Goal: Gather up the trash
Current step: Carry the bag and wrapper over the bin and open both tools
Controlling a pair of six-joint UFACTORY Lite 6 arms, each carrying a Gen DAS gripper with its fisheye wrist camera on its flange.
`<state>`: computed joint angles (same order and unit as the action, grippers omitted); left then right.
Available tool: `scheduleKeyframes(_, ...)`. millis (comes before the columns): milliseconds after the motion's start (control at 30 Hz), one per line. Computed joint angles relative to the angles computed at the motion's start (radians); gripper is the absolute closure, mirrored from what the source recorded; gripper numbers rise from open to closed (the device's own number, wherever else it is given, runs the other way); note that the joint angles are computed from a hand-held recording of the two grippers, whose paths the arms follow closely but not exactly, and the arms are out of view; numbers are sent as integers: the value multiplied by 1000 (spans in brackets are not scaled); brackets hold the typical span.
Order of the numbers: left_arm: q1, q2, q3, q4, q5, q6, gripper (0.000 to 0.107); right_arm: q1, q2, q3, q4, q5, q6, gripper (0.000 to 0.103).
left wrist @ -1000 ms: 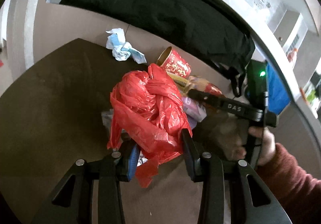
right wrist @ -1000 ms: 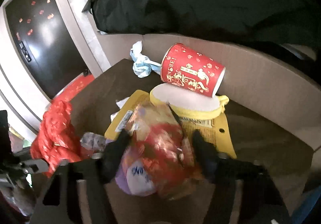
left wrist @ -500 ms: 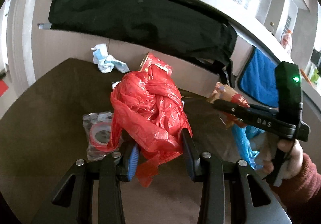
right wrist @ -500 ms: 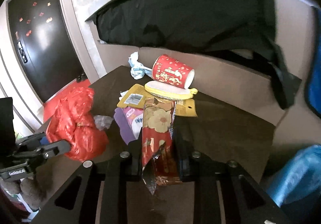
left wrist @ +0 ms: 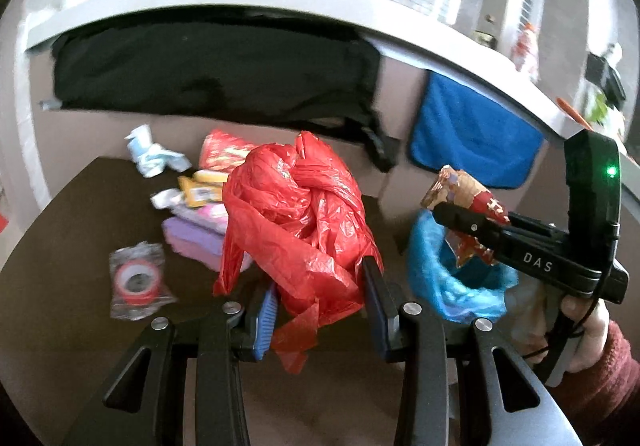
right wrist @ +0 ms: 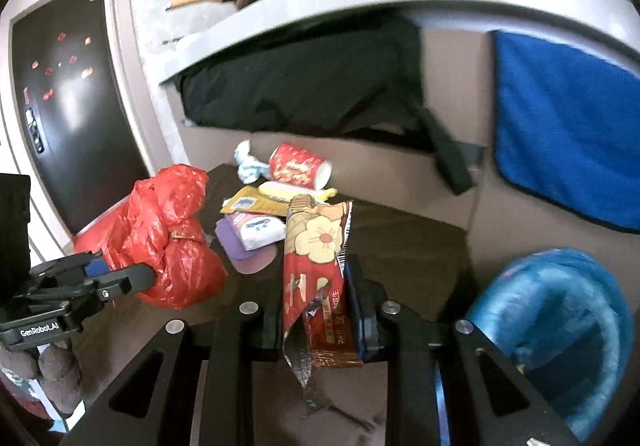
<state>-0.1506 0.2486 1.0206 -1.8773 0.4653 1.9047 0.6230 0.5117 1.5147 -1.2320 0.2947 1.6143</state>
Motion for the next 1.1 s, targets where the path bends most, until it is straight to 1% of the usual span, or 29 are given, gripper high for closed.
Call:
scheduleKeyframes(33,-29,-11,-5,-15,-16,10,67,2,-64,-78,-88,12,93,80)
scheduleKeyframes(67,-63,-22,-8,-37,-35,23,67,3,-111,-132,-134,23,143,80)
scheduleKeyframes(233,-231,-50,10,-145,-124,86,67,-8,-329,-381,-277,73,319,80)
scheduleKeyframes(367,-363,-29,63,-325,-203,224,67,-42,-483,-549,-322,116,371,80)
scheduleKeyframes(433,-419,-2,107,-396,-237,272,67,-68,-549,-621,-342,120,392,80)
scheduleKeyframes(600,-532,102,230,-674,-297,494,67,-138,-670,-750,-360,120,404,80)
scheduleKeyframes(733,-574,198,341,-661,-333,465,67,-208,-738,-823,-374,96,409,80)
scheduleKeyframes(833,-591,248,394,-687,-338,489,67,-248,-771,-863,-412,77,443,80)
scheduleKeyframes(1033,-596,322,447,-680,-298,472,67,-284,-782,-902,-504,73,532,80)
scheduleKeyframes(1100,-602,357,478,-696,-296,494,67,-294,-768,-901,-536,67,563,80)
